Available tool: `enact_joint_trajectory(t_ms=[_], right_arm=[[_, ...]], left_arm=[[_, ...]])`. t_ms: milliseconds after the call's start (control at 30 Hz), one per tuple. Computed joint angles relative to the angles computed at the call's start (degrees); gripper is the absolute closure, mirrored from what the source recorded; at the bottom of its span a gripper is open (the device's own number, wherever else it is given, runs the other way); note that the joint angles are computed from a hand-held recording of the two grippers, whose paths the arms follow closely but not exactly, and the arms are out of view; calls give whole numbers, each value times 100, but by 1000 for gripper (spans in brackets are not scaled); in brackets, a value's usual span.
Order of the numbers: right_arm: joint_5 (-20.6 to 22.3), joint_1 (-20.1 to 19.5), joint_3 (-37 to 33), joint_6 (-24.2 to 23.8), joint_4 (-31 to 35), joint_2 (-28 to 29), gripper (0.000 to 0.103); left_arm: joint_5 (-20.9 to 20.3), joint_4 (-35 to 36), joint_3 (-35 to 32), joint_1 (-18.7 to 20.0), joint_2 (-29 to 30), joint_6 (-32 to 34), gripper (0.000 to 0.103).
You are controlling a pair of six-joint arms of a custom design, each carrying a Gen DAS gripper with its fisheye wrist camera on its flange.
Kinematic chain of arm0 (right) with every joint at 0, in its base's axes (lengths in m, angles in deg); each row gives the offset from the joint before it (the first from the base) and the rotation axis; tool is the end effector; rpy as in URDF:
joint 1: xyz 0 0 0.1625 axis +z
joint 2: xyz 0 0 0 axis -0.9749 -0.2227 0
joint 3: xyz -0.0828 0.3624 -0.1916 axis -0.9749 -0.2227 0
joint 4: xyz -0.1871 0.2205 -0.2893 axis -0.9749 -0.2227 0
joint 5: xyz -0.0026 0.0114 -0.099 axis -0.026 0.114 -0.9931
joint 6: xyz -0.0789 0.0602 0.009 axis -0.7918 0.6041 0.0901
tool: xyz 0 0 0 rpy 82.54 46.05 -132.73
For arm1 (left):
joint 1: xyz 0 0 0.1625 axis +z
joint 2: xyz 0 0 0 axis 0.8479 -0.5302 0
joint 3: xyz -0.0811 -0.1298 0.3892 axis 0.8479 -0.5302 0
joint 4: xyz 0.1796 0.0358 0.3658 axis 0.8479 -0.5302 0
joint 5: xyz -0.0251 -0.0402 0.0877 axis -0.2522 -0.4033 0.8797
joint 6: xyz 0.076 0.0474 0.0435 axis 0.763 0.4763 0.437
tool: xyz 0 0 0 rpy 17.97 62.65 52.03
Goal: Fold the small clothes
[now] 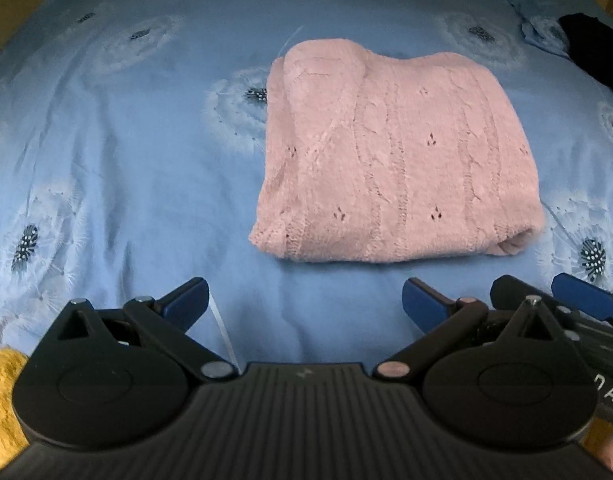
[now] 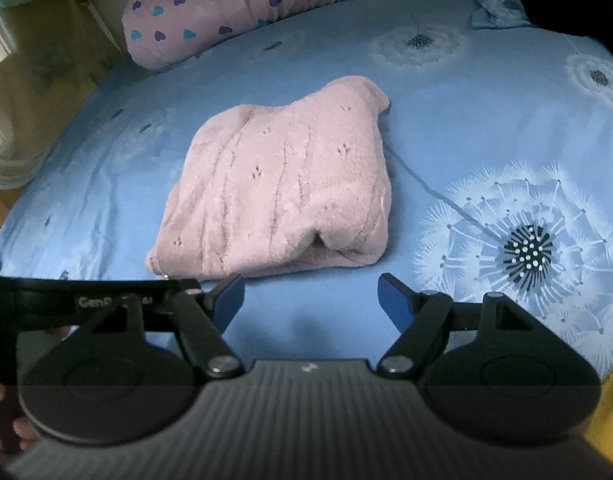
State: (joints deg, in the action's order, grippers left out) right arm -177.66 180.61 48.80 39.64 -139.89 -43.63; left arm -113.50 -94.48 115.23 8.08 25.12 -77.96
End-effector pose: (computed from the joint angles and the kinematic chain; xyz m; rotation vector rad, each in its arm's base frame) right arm 0.2469 -0.7171 -0.0024 -0.0537 -2.3585 1.1923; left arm -0.1198 -0.7668 0.2056 0.5534 2.3288 -0.4500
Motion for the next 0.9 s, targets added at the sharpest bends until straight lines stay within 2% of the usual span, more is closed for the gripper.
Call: enact_joint_trajectory(t_ms=[400,900], right_arm=[[-162,-5,4,-137,-377,75,28],[-176,22,2,-162,-465,81,28]], left_arm=[[27,74,-22,-21,14,32,0],[54,163,-27,-35,31,55,0]])
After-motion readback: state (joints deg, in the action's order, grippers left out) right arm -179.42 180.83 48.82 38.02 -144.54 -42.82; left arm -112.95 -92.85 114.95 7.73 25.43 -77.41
